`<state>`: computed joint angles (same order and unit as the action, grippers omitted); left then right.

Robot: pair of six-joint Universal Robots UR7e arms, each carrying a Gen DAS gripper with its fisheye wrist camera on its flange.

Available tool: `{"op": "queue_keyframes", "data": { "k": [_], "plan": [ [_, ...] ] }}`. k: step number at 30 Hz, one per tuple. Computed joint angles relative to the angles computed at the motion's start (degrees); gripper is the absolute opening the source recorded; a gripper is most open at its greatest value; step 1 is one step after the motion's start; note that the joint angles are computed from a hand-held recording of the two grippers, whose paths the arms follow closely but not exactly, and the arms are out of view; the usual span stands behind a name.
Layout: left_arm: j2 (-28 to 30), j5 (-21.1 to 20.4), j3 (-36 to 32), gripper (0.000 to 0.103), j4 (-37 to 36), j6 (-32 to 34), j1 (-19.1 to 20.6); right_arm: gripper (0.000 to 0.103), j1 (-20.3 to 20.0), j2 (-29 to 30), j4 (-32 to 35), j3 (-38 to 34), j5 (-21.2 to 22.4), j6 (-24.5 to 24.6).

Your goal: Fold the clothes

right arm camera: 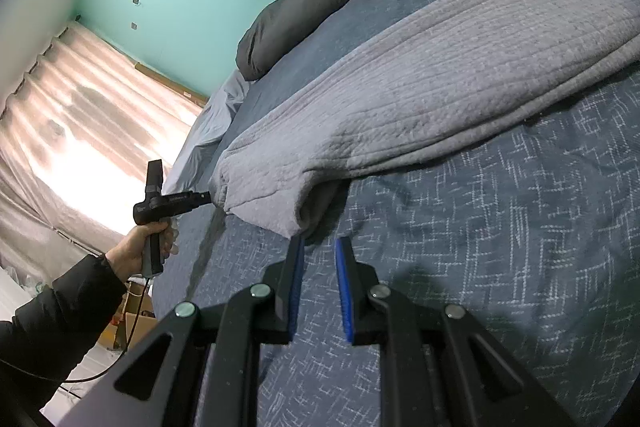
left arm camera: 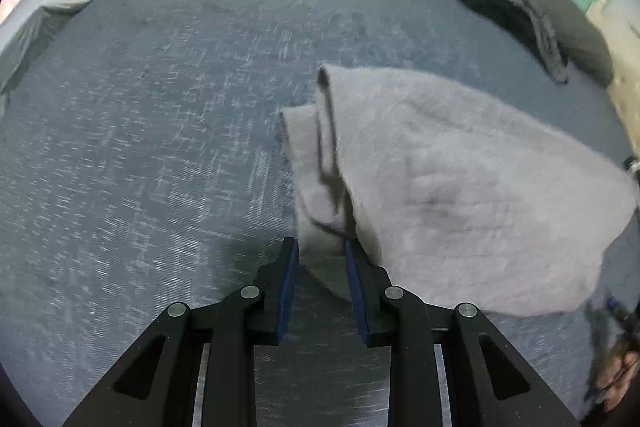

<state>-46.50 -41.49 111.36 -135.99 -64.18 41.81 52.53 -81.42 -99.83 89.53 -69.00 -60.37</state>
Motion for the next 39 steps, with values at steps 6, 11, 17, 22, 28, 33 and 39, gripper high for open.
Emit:
{"op": "queue_keyframes", "data": {
  "k": [6,11,17,22,28,33,39],
  "plan": [
    [0.3,1.7,0.4,0.026,4.1,0.7,-0.8,0.016,0.1,0.1,0.0,-0.1,0.0,-0.1],
    [0.1,2.1,1.2,0.026,3.6,2.8,-1.4,0.016,0.2,0.3,-0.2,-0.2,0.2,0.1],
    [-0.5,1.9,1.7,0.026,5.4,4.2,-2.6,0.016,0.3,0.6,-0.4,-0.1,-0.1,0.4],
    [0.5,3.0,1.1,0.026,6.3,5.8,-3.0,0.016,0.4,0.5,-0.5,0.0,-0.2,0.4],
    [3.7,2.0,-1.8,0.009,6.5,11.4,-2.9,0.016,0.2,0.7,-0.3,-0.4,-0.6,0.5],
    [4.6,1.3,-2.1,0.0,4.9,13.4,-2.0,0.016,0.2,0.9,-0.3,-0.7,-1.0,0.8],
    [3.9,2.0,-1.3,0.0,5.6,10.8,-2.9,0.016,0.1,1.0,-0.3,-0.6,-1.3,0.9]
  ]
}}
